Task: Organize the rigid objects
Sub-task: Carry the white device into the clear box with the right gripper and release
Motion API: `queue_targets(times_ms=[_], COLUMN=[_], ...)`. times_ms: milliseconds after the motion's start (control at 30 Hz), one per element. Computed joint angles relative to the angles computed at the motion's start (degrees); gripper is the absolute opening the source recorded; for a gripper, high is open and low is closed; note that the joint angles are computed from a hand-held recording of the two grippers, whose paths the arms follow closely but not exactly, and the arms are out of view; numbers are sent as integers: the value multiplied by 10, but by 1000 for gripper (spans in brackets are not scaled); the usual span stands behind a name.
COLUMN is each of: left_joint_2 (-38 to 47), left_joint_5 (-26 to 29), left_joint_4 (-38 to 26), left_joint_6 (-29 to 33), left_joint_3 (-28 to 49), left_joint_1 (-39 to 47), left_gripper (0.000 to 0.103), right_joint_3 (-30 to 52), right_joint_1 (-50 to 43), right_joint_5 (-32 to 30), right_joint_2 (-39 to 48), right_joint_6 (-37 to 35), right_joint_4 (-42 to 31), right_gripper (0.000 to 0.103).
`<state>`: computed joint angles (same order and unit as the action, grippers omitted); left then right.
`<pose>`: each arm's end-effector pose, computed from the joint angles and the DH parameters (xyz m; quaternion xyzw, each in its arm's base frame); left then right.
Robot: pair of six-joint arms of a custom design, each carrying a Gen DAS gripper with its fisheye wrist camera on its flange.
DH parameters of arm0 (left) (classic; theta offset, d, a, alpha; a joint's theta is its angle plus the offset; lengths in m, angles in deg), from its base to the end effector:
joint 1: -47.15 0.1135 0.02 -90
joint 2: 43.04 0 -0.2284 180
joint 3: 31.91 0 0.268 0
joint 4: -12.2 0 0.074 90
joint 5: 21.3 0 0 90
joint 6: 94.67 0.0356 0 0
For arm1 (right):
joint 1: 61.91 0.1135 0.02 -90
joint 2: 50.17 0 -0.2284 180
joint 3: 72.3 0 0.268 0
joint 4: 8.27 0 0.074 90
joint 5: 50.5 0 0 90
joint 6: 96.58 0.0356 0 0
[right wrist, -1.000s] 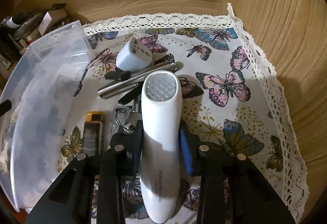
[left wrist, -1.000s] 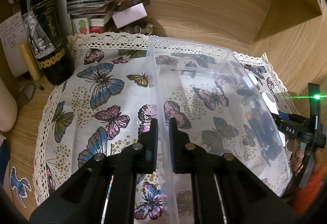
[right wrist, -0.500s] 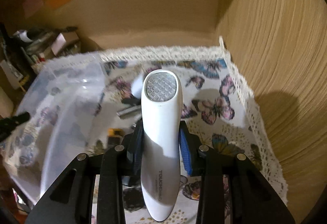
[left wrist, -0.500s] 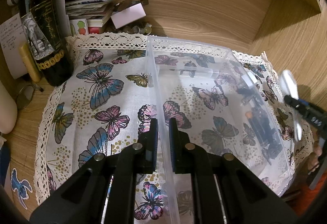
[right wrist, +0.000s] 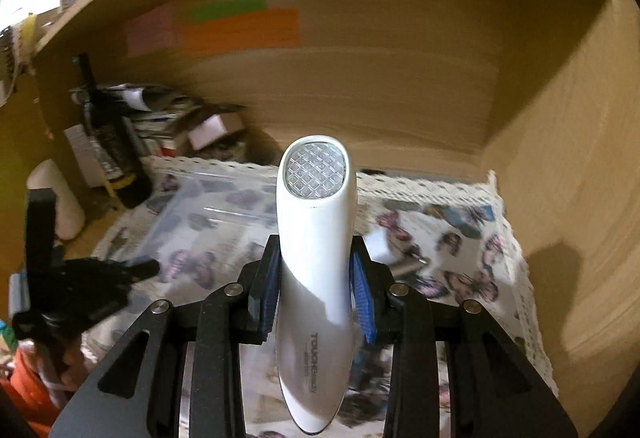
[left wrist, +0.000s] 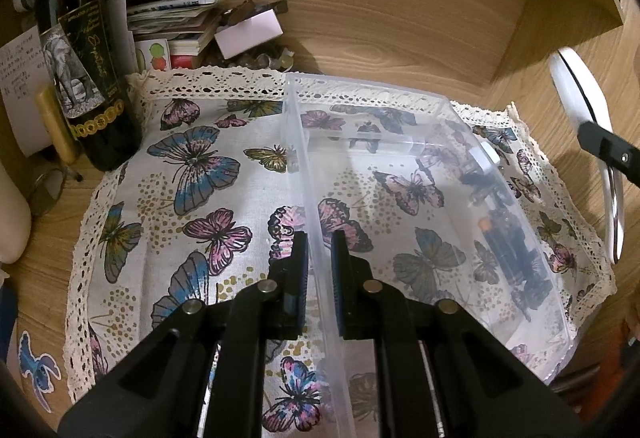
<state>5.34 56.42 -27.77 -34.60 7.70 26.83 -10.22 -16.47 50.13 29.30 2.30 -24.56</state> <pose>0.1948 -0.0641 0.1616 -0.1155 0.9241 -0.0581 0.3597 0.2325 0.2267 0.1975 -0.2338 0.8473 0.1418 0.4554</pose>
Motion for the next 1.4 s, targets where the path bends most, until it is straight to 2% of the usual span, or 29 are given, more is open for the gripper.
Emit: queue_targets(times_ms=[367,600,967,1200,1400], left_joint_2=[-12,-20,-11,-9,4], left_joint_5=[10,21,28,26,33], left_joint_4=[9,14,19,20,28], left_joint_6=[7,9,15,15,16], left_joint_3=[-12,-18,-14,-13,-10], left_joint_1=[4,10,14,13,18], left_gripper=[12,13,14,14,14], right_joint_3=[136,262,415,443,402], right_joint_1=[42,54,49,53,56], right_joint_5=[-26,-38,-66,-60,-42], right_joint_2=[148,267,395,418,385], right_joint_6=[-15,-8,-26,-33,-31], right_joint_4=[-49,-129,-264,-296,-258], right_gripper=[30,30,30,32,36])
